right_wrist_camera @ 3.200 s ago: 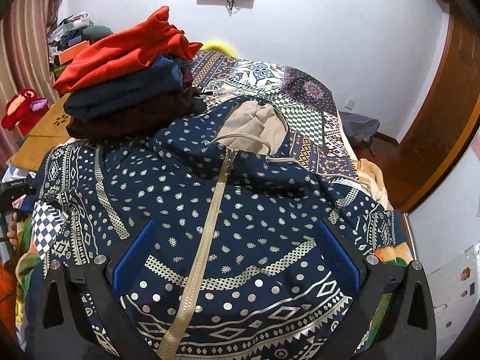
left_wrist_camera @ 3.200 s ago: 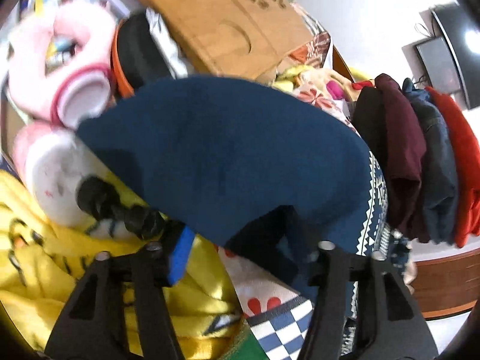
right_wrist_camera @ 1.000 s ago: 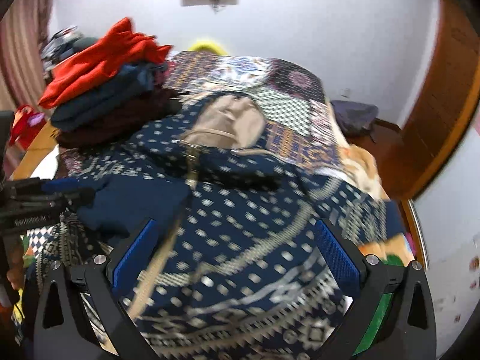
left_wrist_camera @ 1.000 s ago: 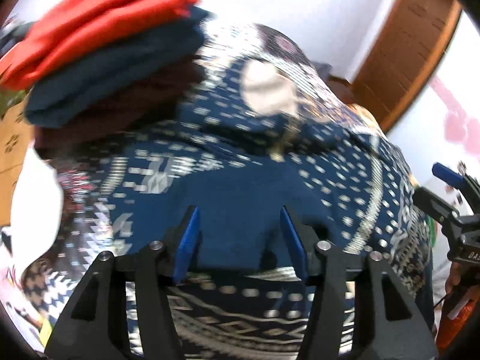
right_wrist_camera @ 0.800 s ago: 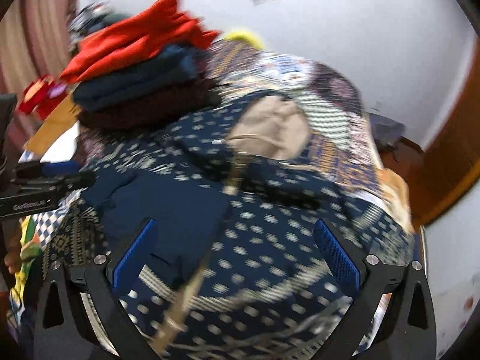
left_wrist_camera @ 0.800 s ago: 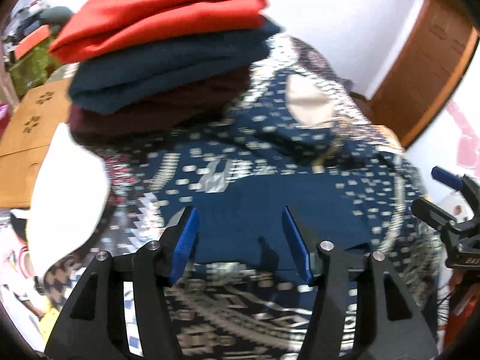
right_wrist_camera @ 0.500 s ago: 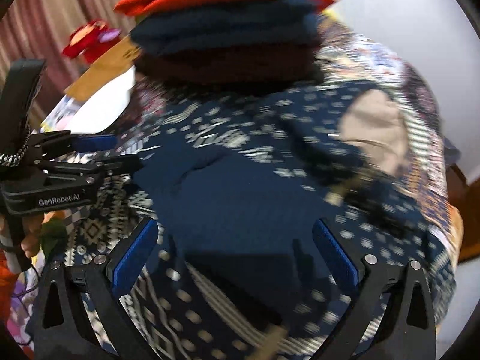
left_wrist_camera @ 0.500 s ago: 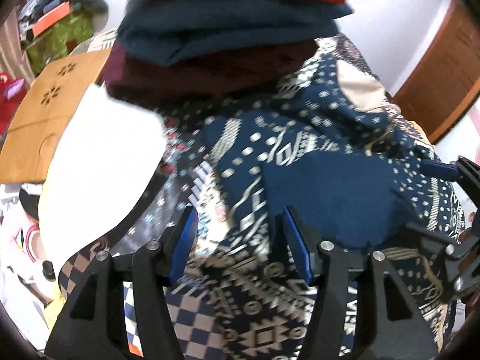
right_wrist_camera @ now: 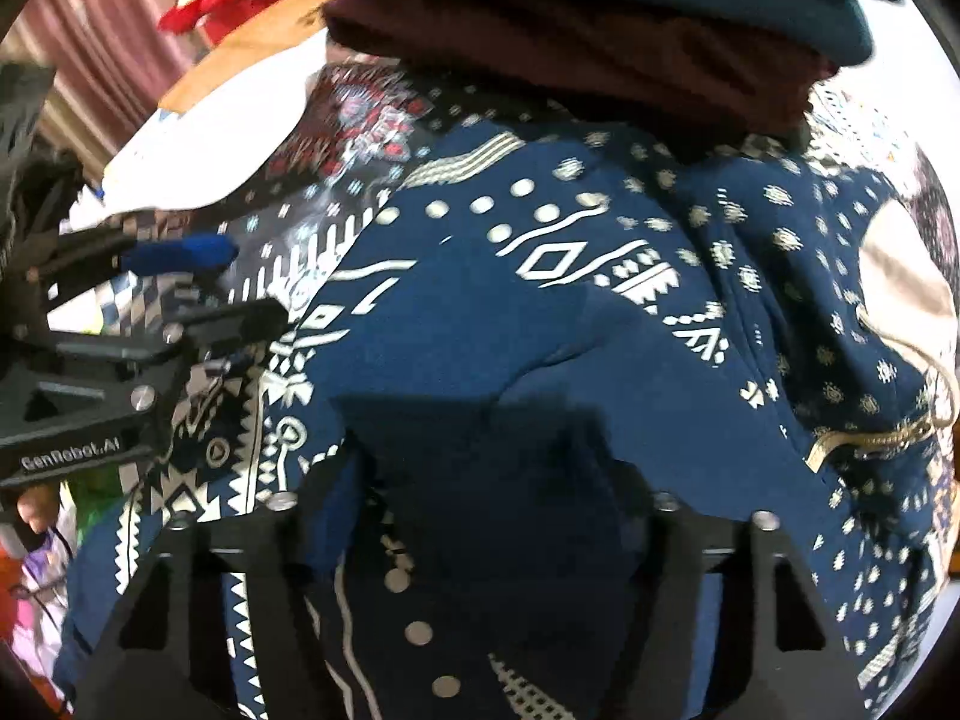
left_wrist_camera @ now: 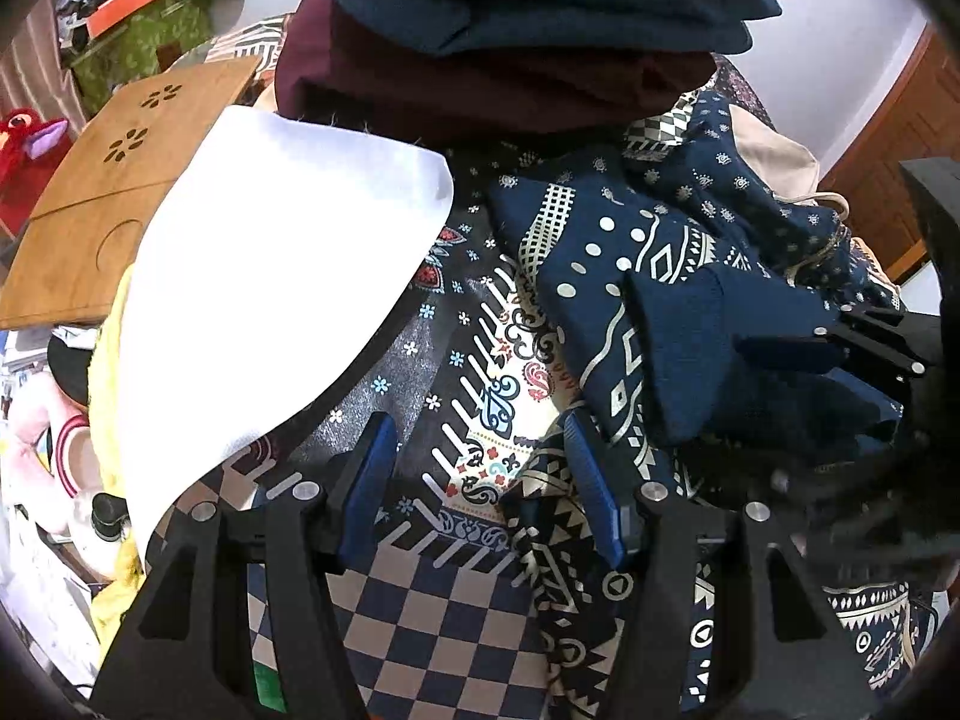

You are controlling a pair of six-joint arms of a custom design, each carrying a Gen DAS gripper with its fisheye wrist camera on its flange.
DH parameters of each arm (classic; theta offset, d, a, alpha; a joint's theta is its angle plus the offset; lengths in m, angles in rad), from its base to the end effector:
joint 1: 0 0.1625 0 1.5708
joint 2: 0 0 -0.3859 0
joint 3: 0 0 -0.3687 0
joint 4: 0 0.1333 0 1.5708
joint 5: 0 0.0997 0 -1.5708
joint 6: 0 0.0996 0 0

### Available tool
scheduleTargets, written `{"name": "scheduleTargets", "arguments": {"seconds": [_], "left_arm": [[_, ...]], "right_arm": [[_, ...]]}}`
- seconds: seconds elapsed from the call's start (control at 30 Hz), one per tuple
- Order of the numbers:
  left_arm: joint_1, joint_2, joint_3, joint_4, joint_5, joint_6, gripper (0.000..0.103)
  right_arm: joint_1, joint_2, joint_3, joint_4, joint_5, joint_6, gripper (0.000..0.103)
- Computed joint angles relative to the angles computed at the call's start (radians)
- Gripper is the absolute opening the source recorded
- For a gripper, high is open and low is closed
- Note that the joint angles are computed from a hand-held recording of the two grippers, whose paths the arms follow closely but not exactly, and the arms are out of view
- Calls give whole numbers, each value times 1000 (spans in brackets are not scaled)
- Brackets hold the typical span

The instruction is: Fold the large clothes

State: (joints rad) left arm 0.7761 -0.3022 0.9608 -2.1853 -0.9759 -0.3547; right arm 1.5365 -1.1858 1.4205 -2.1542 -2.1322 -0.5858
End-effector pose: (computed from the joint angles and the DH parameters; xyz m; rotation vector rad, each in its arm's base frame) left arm -0.4070 -0.6645 -0.0351 0.5829 2.5263 -0.3840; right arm 0.0588 -0.6284 0.3892 0.5582 -2.4388 0.1993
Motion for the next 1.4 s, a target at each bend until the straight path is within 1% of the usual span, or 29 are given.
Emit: {"name": "scheduleTargets", "arguments": {"seconds": [0.03, 0.07, 0.1, 0.23, 0.37, 0.4, 0.47, 0.5, 0.57, 0.7, 0.77, 0.83, 0.9, 1.0, 1.1, 1.2, 1.27, 1.4], "left_arm": [[0, 0, 1, 0, -2, 3, 57], [0, 1, 1, 1, -2, 8, 57], [-1, 4, -4, 6, 0, 11, 57], [1, 28, -41, 18, 5, 39, 57], [18, 51, -85, 31, 60, 12, 57], [21, 49, -87, 25, 80, -2, 57], [23, 43, -89, 17, 162, -30, 57], [23, 40, -88, 20, 213, -48, 57], [27, 25, -77, 32, 288, -98, 57], [43, -34, -31, 129, 423, -288, 57], [49, -73, 10, 139, 441, -352, 57], [49, -109, 51, 124, 435, -374, 57], [42, -126, 70, 106, 416, -350, 57], [15, -119, 66, 82, 393, -274, 57], [-19, -91, 52, 14, 337, -172, 57], [-50, -22, -35, -16, 219, -80, 57], [-63, 27, -101, -12, 152, -37, 58], [-86, 159, -282, 83, 28, 21, 59]], "right_arm": [[-7, -8, -6, 2, 19, 11, 32], [-14, -13, -13, 7, 40, 21, 20], [-24, -22, -19, 13, 70, 37, 15], [-42, -58, 0, -32, 114, 62, 13], [-48, -104, 29, -75, 141, 81, 12], [-52, -113, 36, -89, 145, 77, 12], [-56, -119, 33, -109, 149, 70, 12], [-60, -128, 35, -119, 153, 70, 12], [-67, -137, 32, -134, 161, 74, 12], [-90, -169, 38, -175, 180, 83, 12], [-100, -186, 39, -181, 196, 101, 12], [-111, -204, 42, -204, 202, 106, 12], [-118, -218, 43, -218, 207, 111, 12], [-136, -249, 47, -232, 222, 128, 12], [-153, -283, 57, -250, 233, 141, 12], [-174, -326, 74, -274, 246, 147, 12], [-191, -355, 88, -289, 255, 150, 12], [-233, -399, 99, -284, 261, 162, 11]]}}
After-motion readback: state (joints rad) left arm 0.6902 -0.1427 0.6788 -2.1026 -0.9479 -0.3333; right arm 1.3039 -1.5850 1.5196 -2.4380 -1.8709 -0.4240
